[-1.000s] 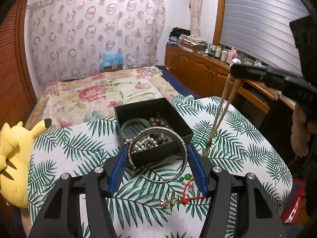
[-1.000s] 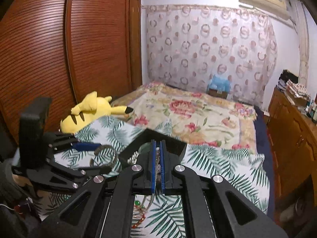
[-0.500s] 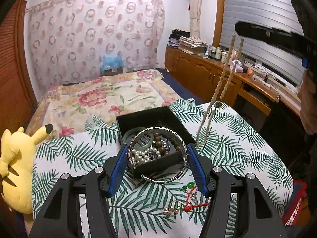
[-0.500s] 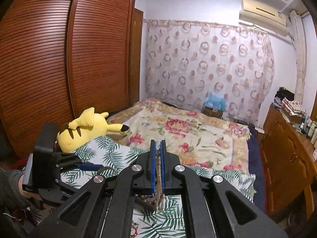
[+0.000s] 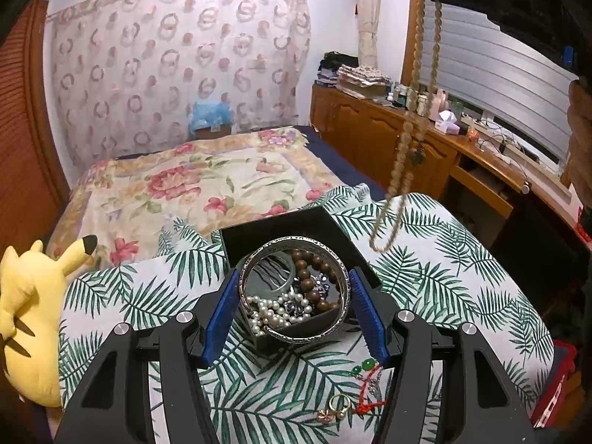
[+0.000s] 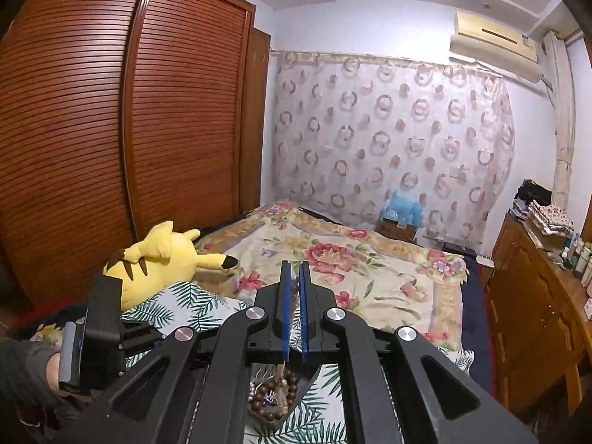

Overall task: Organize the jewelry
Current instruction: 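Lift the bead strand with the right tool while the left carries the silver bangle into the box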

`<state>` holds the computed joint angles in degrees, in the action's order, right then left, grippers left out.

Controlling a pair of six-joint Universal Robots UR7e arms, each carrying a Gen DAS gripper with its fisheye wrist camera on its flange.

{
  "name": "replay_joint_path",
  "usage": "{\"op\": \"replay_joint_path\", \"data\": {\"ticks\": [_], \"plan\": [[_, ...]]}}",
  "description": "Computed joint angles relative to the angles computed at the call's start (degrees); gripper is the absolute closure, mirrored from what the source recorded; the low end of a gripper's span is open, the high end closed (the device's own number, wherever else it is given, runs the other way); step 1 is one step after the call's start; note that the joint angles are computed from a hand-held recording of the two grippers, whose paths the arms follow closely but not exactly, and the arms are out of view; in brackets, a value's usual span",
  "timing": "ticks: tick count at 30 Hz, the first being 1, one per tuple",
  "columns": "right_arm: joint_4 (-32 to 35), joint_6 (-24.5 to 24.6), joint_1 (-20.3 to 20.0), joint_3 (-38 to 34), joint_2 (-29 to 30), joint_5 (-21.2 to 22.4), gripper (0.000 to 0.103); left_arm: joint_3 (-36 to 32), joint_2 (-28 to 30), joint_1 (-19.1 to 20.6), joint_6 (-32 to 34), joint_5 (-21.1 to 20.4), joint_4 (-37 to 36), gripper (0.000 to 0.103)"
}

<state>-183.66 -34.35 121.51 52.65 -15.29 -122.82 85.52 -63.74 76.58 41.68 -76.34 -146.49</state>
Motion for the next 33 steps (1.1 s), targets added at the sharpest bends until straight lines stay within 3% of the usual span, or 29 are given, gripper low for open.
{"op": "replay_joint_path", "data": {"ticks": [7, 17, 19, 20, 21, 33], "plan": [[3.67, 0.87, -1.22, -4.11, 2.17, 0.71, 0.098, -2.36, 2.02, 0.22, -0.39, 0.83, 1.24, 0.046], [11.4, 5.9, -4.61, -6.25, 4.99, 2.16, 0.097, -5.33, 5.1, 0.26, -0.39, 1.98, 2.49, 0.046], [11.89, 6.47, -5.05, -6.47, 5.66, 1.86, 0.091, -5.68, 5.54, 0.27, -0.35, 2.27, 2.68, 0.046], [12.23, 6.72, -5.18, -6.53, 5.81, 1.64, 0.076, -5.81, 5.73, 0.28, -0.33, 2.36, 2.77, 0.046], [11.97, 6.49, -5.3, -6.49, 6.08, 1.17, 0.068, -5.96, 5.93, 0.29, -0.32, 2.49, 2.89, 0.046], [6.49, 9.76, -7.51, 3.11, 2.59, -0.1, 0.068, -7.45, 8.01, -0.09, -0.21, 3.63, 3.44, 0.046]]}}
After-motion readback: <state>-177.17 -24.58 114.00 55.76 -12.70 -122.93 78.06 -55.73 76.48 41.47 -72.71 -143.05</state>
